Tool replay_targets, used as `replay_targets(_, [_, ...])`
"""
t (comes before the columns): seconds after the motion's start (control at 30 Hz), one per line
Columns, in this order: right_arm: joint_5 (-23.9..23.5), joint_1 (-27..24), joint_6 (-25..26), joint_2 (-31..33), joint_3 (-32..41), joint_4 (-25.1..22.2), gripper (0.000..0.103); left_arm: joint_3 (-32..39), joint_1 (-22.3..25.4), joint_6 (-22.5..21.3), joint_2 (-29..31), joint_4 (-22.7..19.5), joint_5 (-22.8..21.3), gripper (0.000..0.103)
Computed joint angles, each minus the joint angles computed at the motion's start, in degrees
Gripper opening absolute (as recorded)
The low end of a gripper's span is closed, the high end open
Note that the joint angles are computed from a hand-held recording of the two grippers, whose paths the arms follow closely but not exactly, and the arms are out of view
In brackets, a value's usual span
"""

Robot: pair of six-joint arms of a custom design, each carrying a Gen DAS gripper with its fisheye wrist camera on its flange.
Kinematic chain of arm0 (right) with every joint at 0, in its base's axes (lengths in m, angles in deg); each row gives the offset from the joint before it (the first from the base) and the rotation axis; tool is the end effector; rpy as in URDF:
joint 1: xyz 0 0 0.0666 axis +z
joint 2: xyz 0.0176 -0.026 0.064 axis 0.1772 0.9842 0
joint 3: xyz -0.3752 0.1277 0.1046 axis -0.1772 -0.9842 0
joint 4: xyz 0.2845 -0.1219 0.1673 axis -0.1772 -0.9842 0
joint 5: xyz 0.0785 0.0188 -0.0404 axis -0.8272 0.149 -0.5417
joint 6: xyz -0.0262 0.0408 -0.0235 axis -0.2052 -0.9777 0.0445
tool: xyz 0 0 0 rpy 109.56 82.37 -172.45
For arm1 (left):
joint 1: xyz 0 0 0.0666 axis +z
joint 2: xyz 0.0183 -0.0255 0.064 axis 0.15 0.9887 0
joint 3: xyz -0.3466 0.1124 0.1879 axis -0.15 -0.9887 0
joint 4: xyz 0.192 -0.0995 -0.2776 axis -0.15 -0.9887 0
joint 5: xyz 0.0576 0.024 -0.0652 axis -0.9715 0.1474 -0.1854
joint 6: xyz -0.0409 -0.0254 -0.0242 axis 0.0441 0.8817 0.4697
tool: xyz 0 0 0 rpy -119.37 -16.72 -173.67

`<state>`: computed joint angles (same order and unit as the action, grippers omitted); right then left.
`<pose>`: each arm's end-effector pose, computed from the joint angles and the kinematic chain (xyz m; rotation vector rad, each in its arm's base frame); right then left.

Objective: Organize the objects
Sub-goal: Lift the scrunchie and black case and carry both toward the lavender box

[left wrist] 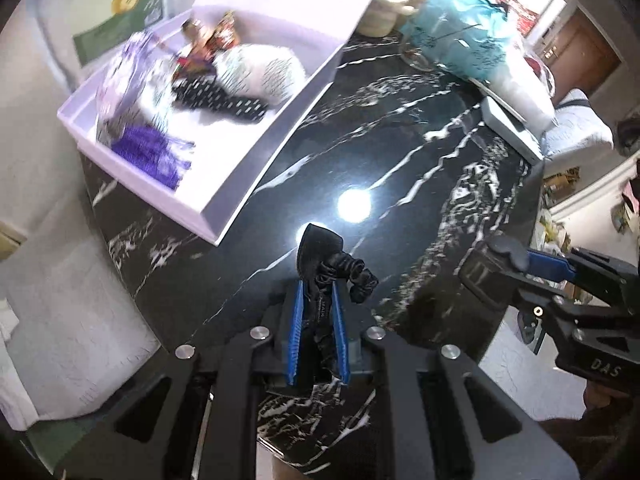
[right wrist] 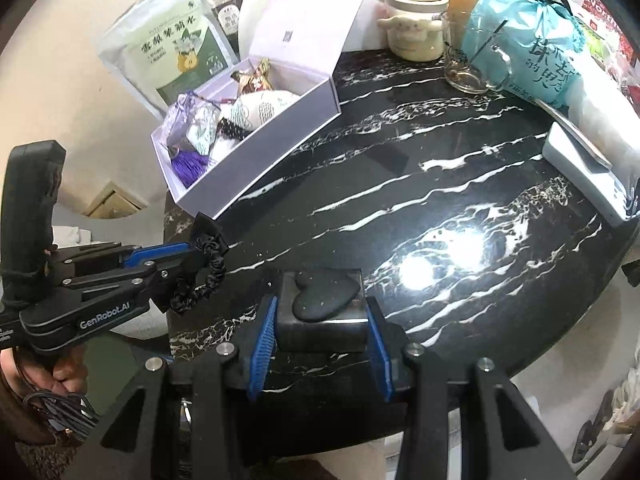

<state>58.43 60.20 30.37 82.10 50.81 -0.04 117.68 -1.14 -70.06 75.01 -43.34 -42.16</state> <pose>0.2565 0.3314 0.4143 -2.6399 1.2114 0.7032 0.4588 -0.0915 0.3553 1.2182 2.5893 -0.4073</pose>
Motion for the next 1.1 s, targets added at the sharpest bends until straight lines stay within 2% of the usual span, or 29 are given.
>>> replay_targets(0.13, [0.1,-0.1,-0.4,2.0,4.0,-3.9,0.043,1.2,-2.1,0.5,-0.9,-1.2,-0.7,0.014])
replay_targets(0.37, [-0.6,-0.1,0.0,0.8,6.0,-5.6,0.043,4.9,-3.5,0.5,-1.2,-3.3,0.1,0.014])
replay_targets(0.5, [-1.3,0.3,-3.3,-1.2,4.3,-4.0,0.043,7.6,-3.8,-1.6,-0.2,-4.4,0.9,0.014])
replay_targets(0.7, [-2.2,1.9,-10.0,-5.7,-0.3,0.0,0.043,14.8,-2.6,-8.4,4.1,-9.8,1.9,0.014])
replay_targets(0.97, [-1.3,6.1,-19.1,-11.1,-6.8,5.5,0.043,24.8,-0.8,-16.0,10.5,-15.2,2.5,0.014])
replay_targets(1.1, [0.0,9.3,-22.6,-13.3,-9.4,7.9,0.043,28.8,0.0,-18.1,13.2,-17.1,2.9,0.014])
